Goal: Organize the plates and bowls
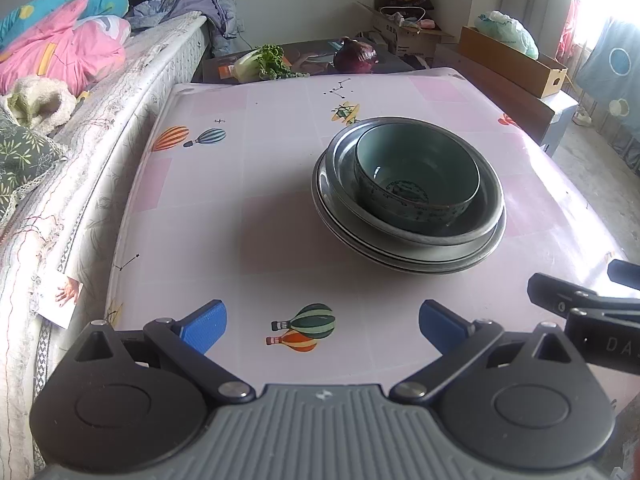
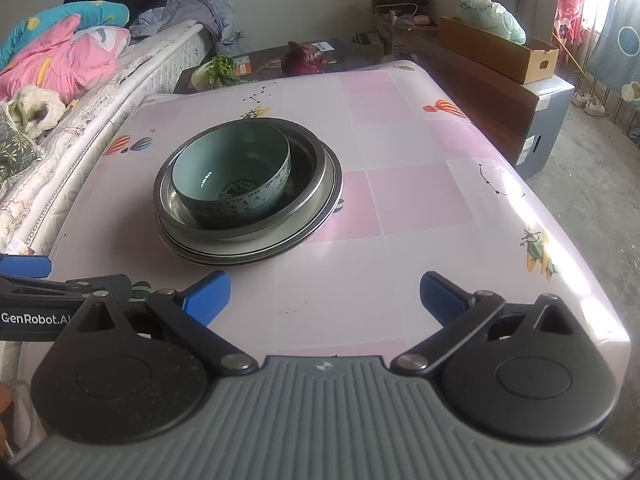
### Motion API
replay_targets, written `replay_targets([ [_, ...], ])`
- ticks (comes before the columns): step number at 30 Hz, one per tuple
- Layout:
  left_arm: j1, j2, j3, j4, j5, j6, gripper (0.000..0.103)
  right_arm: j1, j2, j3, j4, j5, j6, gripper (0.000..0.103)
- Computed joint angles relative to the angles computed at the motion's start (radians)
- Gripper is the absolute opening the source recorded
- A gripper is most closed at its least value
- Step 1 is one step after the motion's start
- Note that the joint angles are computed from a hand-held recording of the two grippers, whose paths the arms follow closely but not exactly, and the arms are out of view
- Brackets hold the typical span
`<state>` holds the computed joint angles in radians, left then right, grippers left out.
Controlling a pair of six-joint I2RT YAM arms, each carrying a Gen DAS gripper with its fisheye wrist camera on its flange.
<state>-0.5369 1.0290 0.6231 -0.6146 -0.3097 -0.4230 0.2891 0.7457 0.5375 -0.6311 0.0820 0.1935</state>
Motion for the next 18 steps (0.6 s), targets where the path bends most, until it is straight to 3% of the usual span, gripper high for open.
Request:
replay_targets([
  [18, 0.058, 0.011, 0.009, 0.005, -0.006, 0.016, 0.103, 0.067, 0.131, 0.066, 0.041, 0.036, -0.009, 0.101],
])
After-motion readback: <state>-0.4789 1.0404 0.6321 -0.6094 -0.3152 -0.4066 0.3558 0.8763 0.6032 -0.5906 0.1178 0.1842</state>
